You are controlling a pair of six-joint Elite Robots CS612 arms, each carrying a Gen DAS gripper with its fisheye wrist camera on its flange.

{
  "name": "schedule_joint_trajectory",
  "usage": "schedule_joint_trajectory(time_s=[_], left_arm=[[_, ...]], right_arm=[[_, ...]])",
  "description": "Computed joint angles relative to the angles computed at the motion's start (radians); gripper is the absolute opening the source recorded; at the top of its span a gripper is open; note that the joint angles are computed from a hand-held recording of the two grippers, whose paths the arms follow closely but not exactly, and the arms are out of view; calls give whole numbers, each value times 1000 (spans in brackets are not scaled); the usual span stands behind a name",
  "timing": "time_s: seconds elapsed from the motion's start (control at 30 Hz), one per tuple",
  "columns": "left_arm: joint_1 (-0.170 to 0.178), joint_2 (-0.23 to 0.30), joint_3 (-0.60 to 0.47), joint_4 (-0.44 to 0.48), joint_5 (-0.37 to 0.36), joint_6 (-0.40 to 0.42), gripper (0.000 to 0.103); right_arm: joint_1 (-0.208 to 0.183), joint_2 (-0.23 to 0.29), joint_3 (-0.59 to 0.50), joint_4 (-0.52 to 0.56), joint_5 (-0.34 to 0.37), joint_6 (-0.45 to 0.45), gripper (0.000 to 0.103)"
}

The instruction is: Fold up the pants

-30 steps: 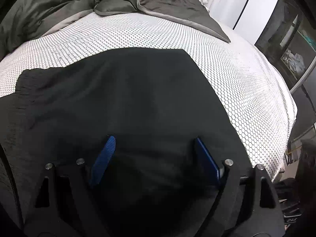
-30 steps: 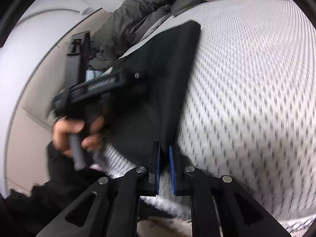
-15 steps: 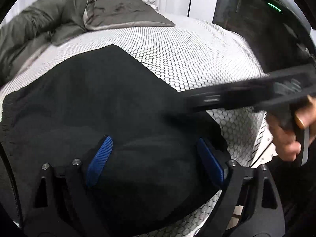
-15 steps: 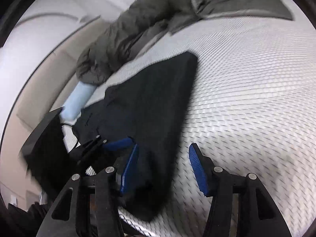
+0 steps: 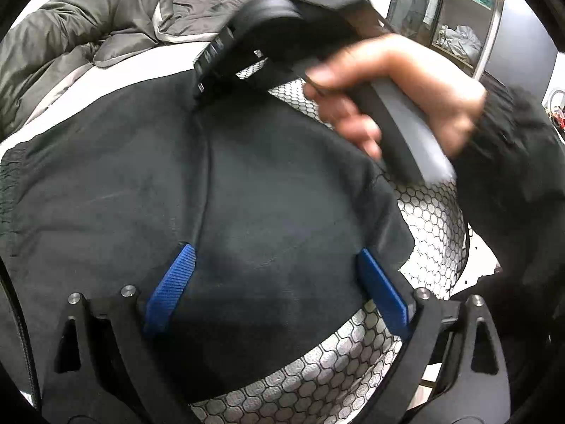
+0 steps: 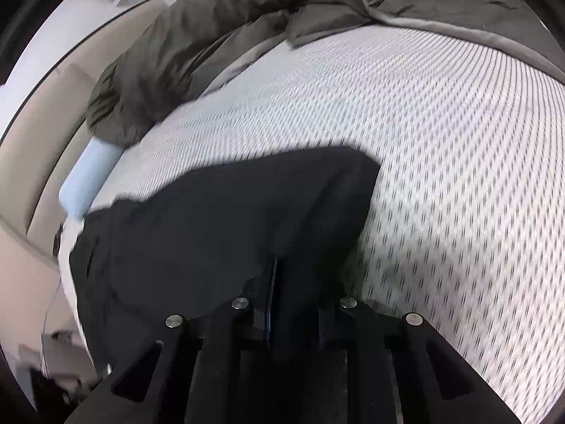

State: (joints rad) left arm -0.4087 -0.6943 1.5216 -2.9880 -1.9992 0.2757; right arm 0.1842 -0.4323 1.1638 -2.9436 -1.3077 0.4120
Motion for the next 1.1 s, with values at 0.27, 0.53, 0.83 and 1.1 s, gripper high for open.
schedule_joint_trajectory(time_s=[0.27, 0.53, 0.83, 1.1], left_arm=[[-3, 2, 0, -1, 9, 14, 95], [65, 38, -92, 2, -159, -168, 94], [137, 106, -187, -108, -66, -518, 94], [141, 116, -201, -102, -26, -514, 94]], right_arm=[[-20, 43, -122, 90, -19, -24, 17], [-32, -61, 65, -60, -25, 1, 50], [2, -125, 308, -293, 3, 97, 62], [-4, -67, 208, -288, 63, 106, 13]])
